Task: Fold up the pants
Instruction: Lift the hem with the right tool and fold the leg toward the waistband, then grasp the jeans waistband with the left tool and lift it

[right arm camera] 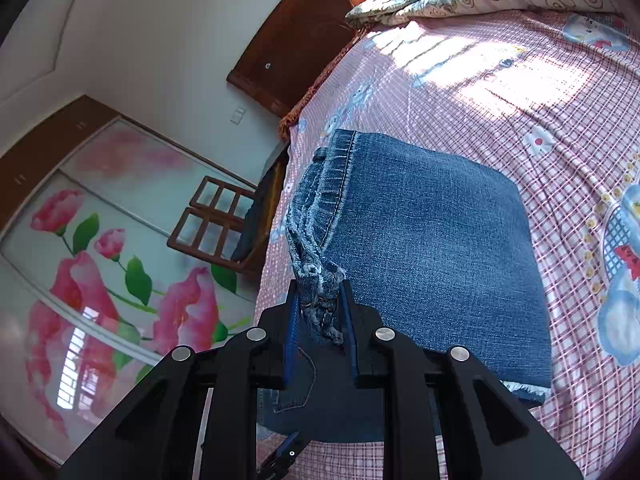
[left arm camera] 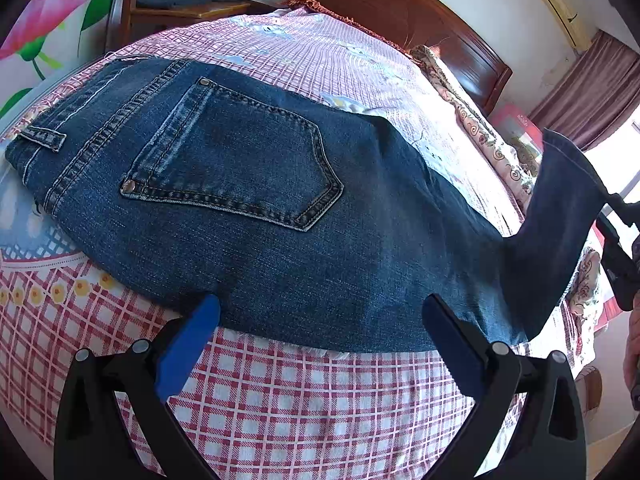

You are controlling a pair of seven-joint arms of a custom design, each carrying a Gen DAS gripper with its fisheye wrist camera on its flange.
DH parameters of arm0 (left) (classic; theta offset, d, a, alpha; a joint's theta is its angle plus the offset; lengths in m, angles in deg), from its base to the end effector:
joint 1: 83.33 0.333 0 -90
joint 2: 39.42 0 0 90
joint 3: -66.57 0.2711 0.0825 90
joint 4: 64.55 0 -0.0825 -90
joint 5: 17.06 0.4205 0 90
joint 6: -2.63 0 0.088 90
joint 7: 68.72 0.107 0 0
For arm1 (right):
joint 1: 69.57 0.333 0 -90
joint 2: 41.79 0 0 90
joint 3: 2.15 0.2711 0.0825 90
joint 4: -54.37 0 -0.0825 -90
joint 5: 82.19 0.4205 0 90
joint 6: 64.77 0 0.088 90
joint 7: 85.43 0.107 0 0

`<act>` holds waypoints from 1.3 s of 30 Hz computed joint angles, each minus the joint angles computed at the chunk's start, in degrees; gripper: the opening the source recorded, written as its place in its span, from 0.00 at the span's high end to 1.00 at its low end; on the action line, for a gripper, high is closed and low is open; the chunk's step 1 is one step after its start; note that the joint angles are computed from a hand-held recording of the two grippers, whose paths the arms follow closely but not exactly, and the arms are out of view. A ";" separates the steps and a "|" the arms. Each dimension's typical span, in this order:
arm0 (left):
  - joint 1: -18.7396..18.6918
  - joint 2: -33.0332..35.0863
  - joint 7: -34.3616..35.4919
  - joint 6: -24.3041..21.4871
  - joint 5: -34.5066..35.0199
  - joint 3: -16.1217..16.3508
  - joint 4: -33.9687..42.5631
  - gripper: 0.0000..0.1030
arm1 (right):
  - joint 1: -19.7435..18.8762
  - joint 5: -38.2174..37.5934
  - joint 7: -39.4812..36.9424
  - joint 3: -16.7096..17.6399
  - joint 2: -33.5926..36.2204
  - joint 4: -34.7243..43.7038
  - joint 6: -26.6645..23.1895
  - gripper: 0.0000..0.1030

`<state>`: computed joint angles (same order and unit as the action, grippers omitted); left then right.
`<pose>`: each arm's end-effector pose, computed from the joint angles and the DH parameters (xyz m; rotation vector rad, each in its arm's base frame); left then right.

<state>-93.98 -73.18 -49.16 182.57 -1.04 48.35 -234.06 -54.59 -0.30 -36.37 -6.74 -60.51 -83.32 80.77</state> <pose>0.3544 -0.1991 0.3291 -2.2920 1.4732 -1.0446 0.5143 0.0822 0.4185 -1.3051 1.5837 0.2421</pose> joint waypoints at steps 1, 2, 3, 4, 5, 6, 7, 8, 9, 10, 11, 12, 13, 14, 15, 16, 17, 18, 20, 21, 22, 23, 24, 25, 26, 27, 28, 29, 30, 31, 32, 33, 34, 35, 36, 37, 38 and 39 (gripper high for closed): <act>-0.02 0.05 -0.07 0.28 -0.04 0.08 -0.02 0.02 | 0.74 -0.63 0.23 1.12 0.94 0.19 0.67 0.82; -0.11 0.04 0.03 0.65 -0.05 0.34 -0.23 0.02 | 1.44 -1.81 0.62 2.21 1.86 0.29 1.26 0.82; -0.29 -0.03 0.18 0.90 -0.09 0.66 -0.44 0.02 | 2.10 -3.17 1.34 3.12 3.33 0.77 1.60 0.82; -0.41 0.07 0.37 1.13 -0.14 0.93 -0.49 0.02 | 2.66 -5.05 2.35 4.06 4.99 1.33 2.07 0.82; -0.60 0.16 0.66 1.36 -0.19 1.33 -0.56 0.02 | 3.03 -7.98 3.85 5.11 6.81 1.77 2.99 0.82; -0.86 0.08 0.94 1.64 -0.29 1.81 -0.81 0.02 | 3.36 -10.98 6.04 6.07 8.27 1.80 3.86 0.82; -1.13 0.00 1.23 1.91 -0.44 2.29 -1.05 0.02 | 3.58 -14.22 8.02 6.83 9.69 1.78 4.61 0.82; -1.30 0.01 1.51 2.15 -0.58 2.64 -1.17 0.02 | 3.79 -17.92 10.00 7.65 10.78 1.54 5.81 0.82; -1.41 -0.02 1.70 2.42 -0.75 2.82 -1.34 0.02 | 4.10 -20.62 10.96 8.21 11.15 0.96 6.86 0.82; -1.51 0.02 1.97 2.65 -0.86 3.02 -1.44 0.02 | 4.45 -22.26 11.05 8.53 10.91 0.24 7.97 0.82; -1.76 0.02 2.39 2.78 -0.94 3.43 -1.55 0.02 | 4.76 -23.10 10.59 8.52 10.58 -0.14 8.75 0.82; -2.02 -0.02 2.80 2.89 -1.05 3.83 -1.66 0.02 | 5.14 -22.71 9.67 8.27 9.92 -0.37 9.14 0.82; -2.11 0.00 3.04 3.19 -1.20 3.95 -1.78 0.02 | 5.58 -22.35 8.50 8.10 8.83 -0.77 9.53 0.82; -2.15 0.03 3.27 3.48 -1.34 4.04 -1.91 0.02 | 6.00 -23.93 7.32 8.37 8.34 -0.82 10.80 0.82; -2.23 0.00 3.51 3.51 -1.46 4.12 -1.98 0.02 | 6.23 -27.22 6.98 8.89 8.33 -0.83 11.98 0.82; -2.38 -0.07 3.77 3.36 -1.59 4.30 -2.01 0.02 | 6.52 -29.23 6.73 8.92 8.73 -0.63 11.98 0.82; -2.25 0.10 3.74 3.29 -1.79 3.97 -1.82 0.02 | 6.98 -29.16 5.51 8.40 9.59 -0.18 10.71 0.82; -2.48 -0.15 3.94 3.20 -1.93 4.27 -2.01 0.02 | 7.23 -29.30 4.99 8.25 10.35 -0.02 9.72 0.82; -2.52 -0.06 3.98 3.00 -2.26 4.07 -1.79 0.02 | 7.42 -32.08 5.12 9.03 11.07 -0.91 11.04 0.80; -2.66 0.01 4.14 2.71 -2.33 4.19 -1.63 0.02 | 7.28 -33.46 5.75 9.02 11.43 -0.92 10.40 0.79; -2.86 0.02 4.36 2.34 -2.38 4.39 -1.50 0.02 | 7.46 -31.01 4.44 8.36 11.31 -0.79 9.14 0.75; -2.88 0.05 4.46 2.07 -2.43 4.31 -1.30 0.02 | 7.23 -28.15 3.31 7.27 10.90 -0.19 5.53 0.67; -2.95 0.09 4.64 2.10 -2.46 4.41 -1.31 0.02 | 7.63 -24.16 0.70 5.61 9.73 -0.44 2.45 0.67; -3.02 0.15 4.82 2.15 -2.47 4.49 -1.25 0.02 | 6.85 -21.61 -1.45 5.94 7.37 -1.84 2.57 0.67; -3.07 0.23 5.01 2.35 -2.48 4.60 -1.27 0.02 | 6.96 -20.07 -3.60 6.00 4.96 -3.61 4.87 0.67; -2.96 0.32 5.07 2.55 -2.53 4.48 -1.23 0.02 | 6.92 -19.19 -4.16 5.96 3.31 -4.87 7.50 0.67; -2.75 0.40 5.05 2.70 -2.56 4.18 -1.22 0.02 | 6.48 -19.55 -2.13 5.93 2.97 -5.21 9.72 0.67; -2.50 0.45 5.07 2.71 -2.53 3.88 -1.18 0.02 | 5.62 -21.82 1.84 6.27 3.60 -4.89 11.70 0.67; -2.15 0.47 5.00 2.50 -2.49 3.35 -1.05 0.02 | 4.67 -26.10 6.25 7.11 5.01 -3.94 13.38 0.67; -1.81 0.43 4.77 2.18 -2.47 2.70 -0.91 0.02 | 3.88 -30.77 10.02 8.06 6.40 -3.18 15.55 0.67; -1.62 0.41 4.57 1.77 -2.46 2.33 -0.74 0.02 | 4.37 -31.62 10.26 7.82 7.71 -2.17 16.48 0.67; -1.52 0.41 4.33 1.46 -2.47 2.12 -0.59 0.02 | 5.22 -31.05 9.00 7.29 9.13 -0.92 15.96 0.67; -1.44 0.46 4.09 1.32 -2.49 2.01 -0.47 0.02 | 5.10 -33.99 10.91 7.97 10.60 -0.09 16.52 0.67; -1.41 0.55 3.91 1.20 -2.48 1.98 -0.34 0.02 | 5.08 -36.90 12.77 8.71 11.69 0.20 17.60 0.67; -1.47 0.58 3.77 1.12 -2.45 2.00 -0.26 0.02 | 5.16 -39.37 13.85 9.12 12.94 0.68 17.50 0.61; -1.54 0.62 3.72 1.26 -2.40 2.13 -0.27 0.02 | 4.54 -45.45 18.33 9.87 14.47 1.30 16.11 0.56; -1.72 0.71 3.80 1.51 -2.35 2.47 -0.34 0.02 | 4.46 -49.91 20.79 10.45 15.41 0.71 17.75 0.55; -1.94 0.73 4.01 1.72 -2.27 2.87 -0.45 0.02 | 4.69 -53.70 21.79 11.05 15.42 -0.74 21.43 0.55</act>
<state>-95.92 -72.45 -45.15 184.29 -3.32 51.21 -234.50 -49.90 -54.00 -14.58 4.31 -45.09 -84.06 102.19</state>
